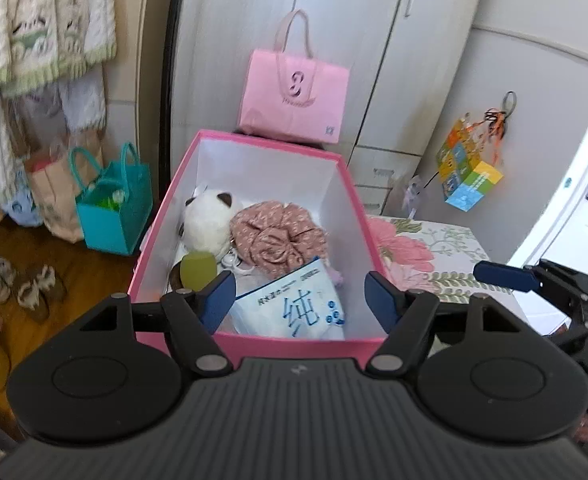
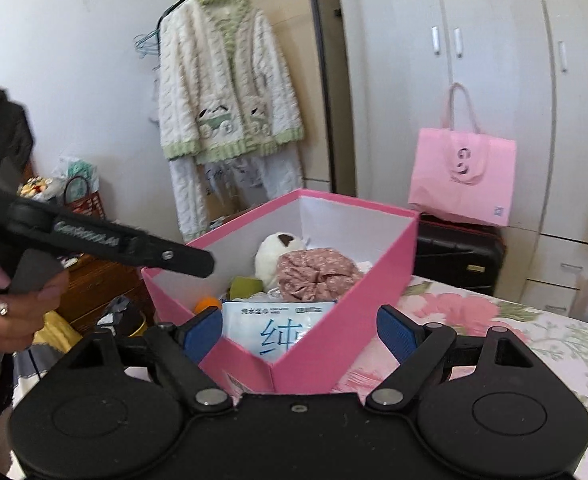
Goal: Organize soft objects
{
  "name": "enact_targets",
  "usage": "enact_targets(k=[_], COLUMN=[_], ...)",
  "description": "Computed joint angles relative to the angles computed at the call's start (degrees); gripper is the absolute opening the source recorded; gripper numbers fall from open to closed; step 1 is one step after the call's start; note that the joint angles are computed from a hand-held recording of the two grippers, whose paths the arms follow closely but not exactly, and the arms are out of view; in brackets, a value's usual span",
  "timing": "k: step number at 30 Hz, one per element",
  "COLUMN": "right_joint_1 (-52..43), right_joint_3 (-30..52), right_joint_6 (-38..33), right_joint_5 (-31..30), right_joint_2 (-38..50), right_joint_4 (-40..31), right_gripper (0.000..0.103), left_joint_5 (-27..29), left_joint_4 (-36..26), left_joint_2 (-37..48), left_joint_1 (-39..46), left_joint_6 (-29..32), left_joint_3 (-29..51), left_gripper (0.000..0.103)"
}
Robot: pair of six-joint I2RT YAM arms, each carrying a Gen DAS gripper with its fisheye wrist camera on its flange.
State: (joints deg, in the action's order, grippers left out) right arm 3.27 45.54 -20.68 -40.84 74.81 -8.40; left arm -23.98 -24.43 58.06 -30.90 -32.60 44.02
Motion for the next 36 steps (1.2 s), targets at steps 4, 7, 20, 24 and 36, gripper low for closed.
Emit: enact_targets(k=[4, 7, 20, 24, 36], right_joint_1=[-1.6, -2.9, -9.7, -8.4, -14.3], right_joint_3=[-1.2, -2.0, -1.9, -2.9, -5.8], right_joint_6=[1.3, 1.4, 7.3, 2.2, 8.0], right_joint_5=[1.6, 2.5, 4.8, 6.9, 11.2], right_joint_2=[-4.3, -7.7, -14.7, -16.3, -24.0], right_joint_4=[-2.2, -4.2, -7.5, -10.0, -15.3], right_gripper=[0.088, 0.088, 0.099, 0.103, 0.103], left_joint_5=[-5.6, -10.7, -25.8, -26.8, -32.6], left_joint_4=[-2.8, -4.7, -10.1, -13.7, -30.0], left_joint_2=[-3.1, -4.7, -2.4, 0.2, 9.7], left_joint_1=[-6.8, -12.0, -28.1, -28.8, -32.9], left_joint_6=[-1.5, -2.7, -9.0, -13.0, -28.8], left_joint_3=[0.3, 0.9, 4.2, 6.0, 13.2], left_gripper=[0.073, 0.076, 0.094, 0.098, 0.102])
